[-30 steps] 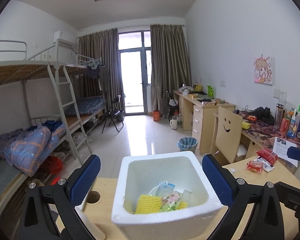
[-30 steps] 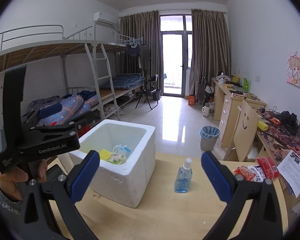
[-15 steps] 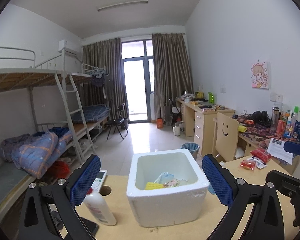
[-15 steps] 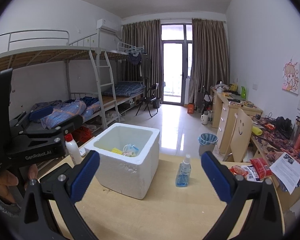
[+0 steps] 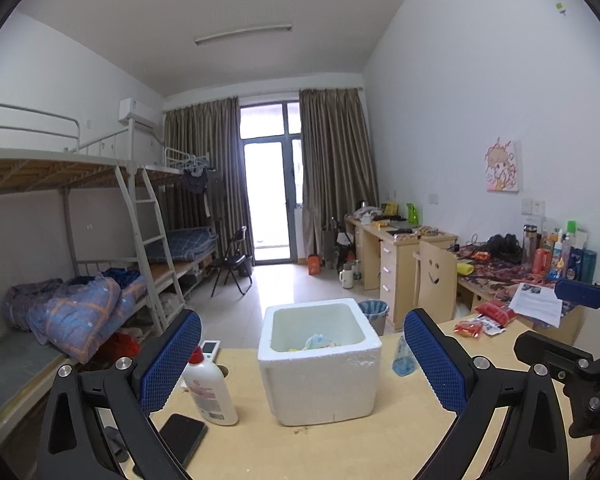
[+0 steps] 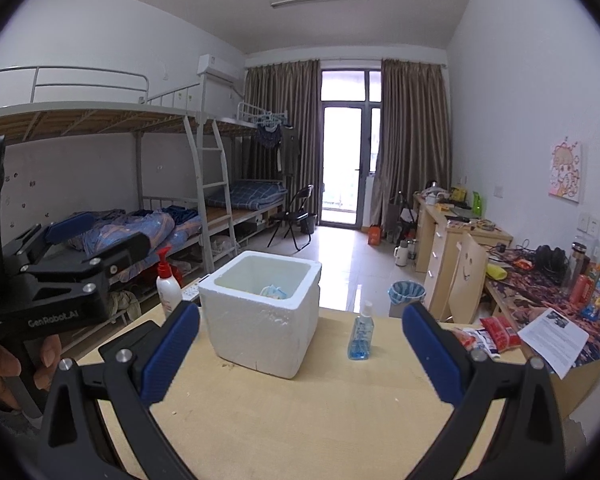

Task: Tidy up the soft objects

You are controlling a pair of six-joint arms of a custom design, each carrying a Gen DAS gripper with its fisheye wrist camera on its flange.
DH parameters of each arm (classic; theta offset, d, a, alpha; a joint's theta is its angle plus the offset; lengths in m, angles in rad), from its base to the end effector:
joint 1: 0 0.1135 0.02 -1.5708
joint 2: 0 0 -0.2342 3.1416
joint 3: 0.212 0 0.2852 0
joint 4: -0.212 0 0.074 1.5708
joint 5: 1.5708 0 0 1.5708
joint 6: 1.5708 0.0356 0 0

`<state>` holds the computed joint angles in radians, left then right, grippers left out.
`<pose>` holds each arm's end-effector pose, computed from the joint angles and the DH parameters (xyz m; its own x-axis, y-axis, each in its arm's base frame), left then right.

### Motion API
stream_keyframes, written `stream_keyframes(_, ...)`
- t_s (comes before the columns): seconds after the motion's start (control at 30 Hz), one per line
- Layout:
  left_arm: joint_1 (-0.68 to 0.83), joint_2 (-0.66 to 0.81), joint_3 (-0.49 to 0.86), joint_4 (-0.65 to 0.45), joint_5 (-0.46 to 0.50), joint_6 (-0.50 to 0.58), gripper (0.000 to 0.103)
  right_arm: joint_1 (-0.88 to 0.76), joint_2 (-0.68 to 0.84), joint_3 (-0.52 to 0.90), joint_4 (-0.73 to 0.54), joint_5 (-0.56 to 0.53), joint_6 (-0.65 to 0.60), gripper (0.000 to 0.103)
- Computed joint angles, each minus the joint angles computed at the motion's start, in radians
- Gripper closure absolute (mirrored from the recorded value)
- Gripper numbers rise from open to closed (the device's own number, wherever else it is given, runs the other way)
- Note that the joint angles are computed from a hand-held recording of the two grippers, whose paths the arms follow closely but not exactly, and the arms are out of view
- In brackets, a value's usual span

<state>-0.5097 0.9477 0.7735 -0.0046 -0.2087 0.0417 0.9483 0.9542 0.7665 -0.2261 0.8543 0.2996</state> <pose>0.2440 -0.1279 0.2951 -0.1426 0.1265 -0.9817 0.3056 0.9490 0.0778 0.1727 0.1946 0.2723 -0.2627 -0.0335 -0.9643 -0.0559 0.9982 -0.0195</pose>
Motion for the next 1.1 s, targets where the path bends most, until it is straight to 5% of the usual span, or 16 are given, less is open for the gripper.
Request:
stream_keyframes(0.33,-0.06,-0.292,-0.147,-0.104,-0.062,0.006,0.001,0.204,-0.025,-0.033,-0.067,0.241,0.105,0.001)
stream_keyframes(0.9,-0.151,-0.654,-0.365,-0.231,-0.171,-0.024,0.001,0.346,0.051,-0.053,-0.14,0.414,0.329,0.001)
stream_keyframes(1.1,-0.145,-0.761,-0.437,-0.251,-0.136,-0.028,0.001,0.375,0.103,-0.044,-0.237,0.457,0.477,0.001)
